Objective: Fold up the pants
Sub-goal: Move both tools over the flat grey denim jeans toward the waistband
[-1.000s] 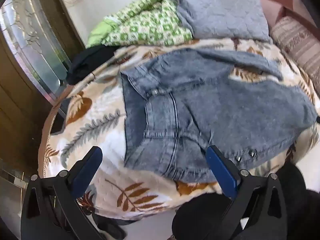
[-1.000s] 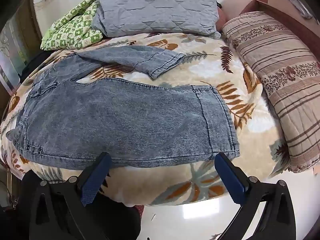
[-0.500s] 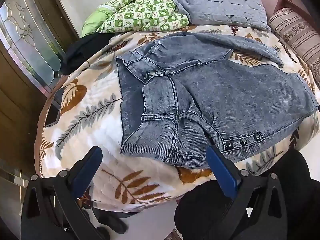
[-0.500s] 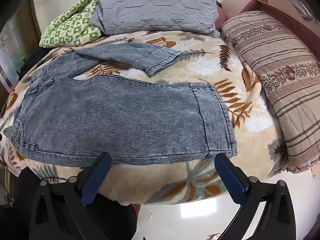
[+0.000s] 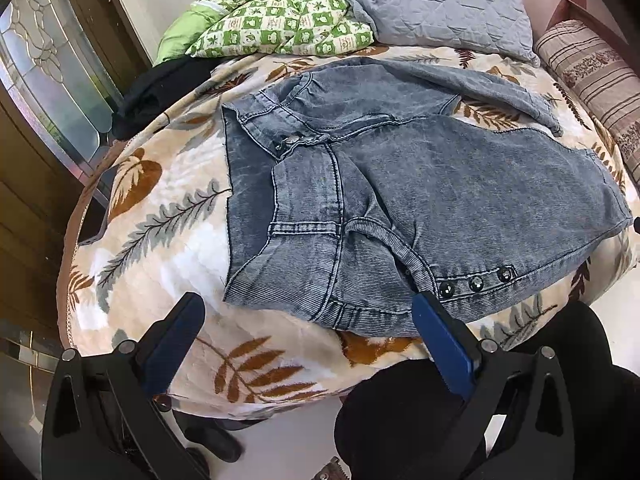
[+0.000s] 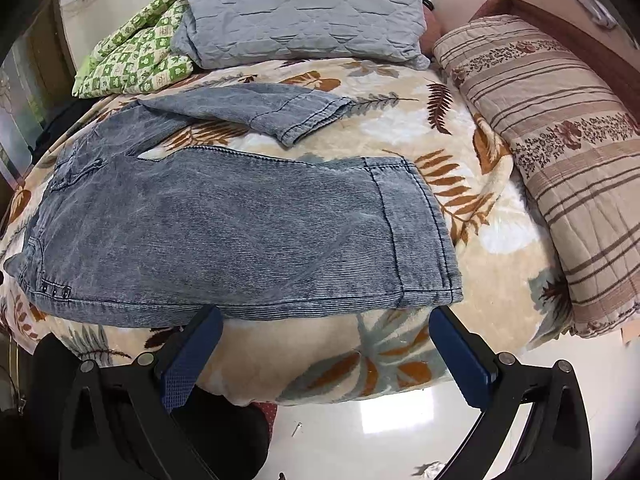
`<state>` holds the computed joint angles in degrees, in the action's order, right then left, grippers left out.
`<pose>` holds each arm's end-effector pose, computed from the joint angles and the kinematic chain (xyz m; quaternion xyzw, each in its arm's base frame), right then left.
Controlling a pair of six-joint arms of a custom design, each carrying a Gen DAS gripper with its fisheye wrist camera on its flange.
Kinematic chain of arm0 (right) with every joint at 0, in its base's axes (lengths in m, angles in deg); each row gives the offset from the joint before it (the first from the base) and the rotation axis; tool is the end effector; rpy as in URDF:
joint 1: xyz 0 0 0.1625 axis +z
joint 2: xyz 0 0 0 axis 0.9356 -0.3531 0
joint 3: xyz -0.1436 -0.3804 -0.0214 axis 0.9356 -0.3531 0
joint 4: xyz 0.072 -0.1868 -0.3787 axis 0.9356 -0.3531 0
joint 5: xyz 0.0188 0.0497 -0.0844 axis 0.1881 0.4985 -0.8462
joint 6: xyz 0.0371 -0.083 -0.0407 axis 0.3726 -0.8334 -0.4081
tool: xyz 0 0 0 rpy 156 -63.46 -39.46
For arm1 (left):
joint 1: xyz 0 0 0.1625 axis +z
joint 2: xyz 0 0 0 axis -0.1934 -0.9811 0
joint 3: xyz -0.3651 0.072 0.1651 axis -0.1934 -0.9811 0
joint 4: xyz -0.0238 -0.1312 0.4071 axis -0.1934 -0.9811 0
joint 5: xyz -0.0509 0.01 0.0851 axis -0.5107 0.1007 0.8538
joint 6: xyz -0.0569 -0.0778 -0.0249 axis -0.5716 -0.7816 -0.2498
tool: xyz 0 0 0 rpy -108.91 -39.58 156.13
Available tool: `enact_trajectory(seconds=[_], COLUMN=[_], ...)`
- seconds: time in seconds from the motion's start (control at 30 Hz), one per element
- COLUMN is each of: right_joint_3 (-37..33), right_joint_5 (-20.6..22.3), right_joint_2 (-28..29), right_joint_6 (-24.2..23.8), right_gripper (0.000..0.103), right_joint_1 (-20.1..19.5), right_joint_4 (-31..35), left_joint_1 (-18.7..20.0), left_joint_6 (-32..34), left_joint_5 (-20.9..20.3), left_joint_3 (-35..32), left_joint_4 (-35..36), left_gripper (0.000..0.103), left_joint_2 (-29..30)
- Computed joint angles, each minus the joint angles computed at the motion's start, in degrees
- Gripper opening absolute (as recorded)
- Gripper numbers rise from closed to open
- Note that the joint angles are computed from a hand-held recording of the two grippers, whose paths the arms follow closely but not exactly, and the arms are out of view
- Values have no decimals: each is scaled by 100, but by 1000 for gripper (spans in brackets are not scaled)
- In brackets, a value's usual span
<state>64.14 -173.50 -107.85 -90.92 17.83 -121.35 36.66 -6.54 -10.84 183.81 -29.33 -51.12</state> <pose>0.0586 -0.3984 0.3925 0.1412 -0.8864 0.2457 0.3660 -0.2993 -0.3756 0.1662 0.0788 0.8484 -0.2542 0.4576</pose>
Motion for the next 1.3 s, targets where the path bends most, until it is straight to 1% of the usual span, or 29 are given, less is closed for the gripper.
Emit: enact_trajectory(seconds=[0.23,0.37,0.53,0.83,1.13,1.3], right_joint_3=[-14,-29,-53,-34,2,-9], right_joint_5=[-36,40,15,142,302,391], right_joint_2=[8,-1,15,-65,-216,-329], right_joint_6=[17,40,-2,-51,-72,-117], right_gripper=[103,103,103,103,103,103], right_joint_1=[40,1,-32,-121,-309,-457], right_joint_4=[-23,-4,-29,-68,-65,-8], left_joint_1=[49,67,69,77,58,43], left_joint_6=[86,80,72,76,105,-102], left_joint_5=[-92,-158,-214,-253,-369,-341], left_joint_3=[53,62,107,92,101,113], left_joint_4=[-209,-256,-363,-395,-523,-336], left_gripper=[103,103,103,103,103,103], left_joint_2=[-34,-42,-83,-50,-72,-201])
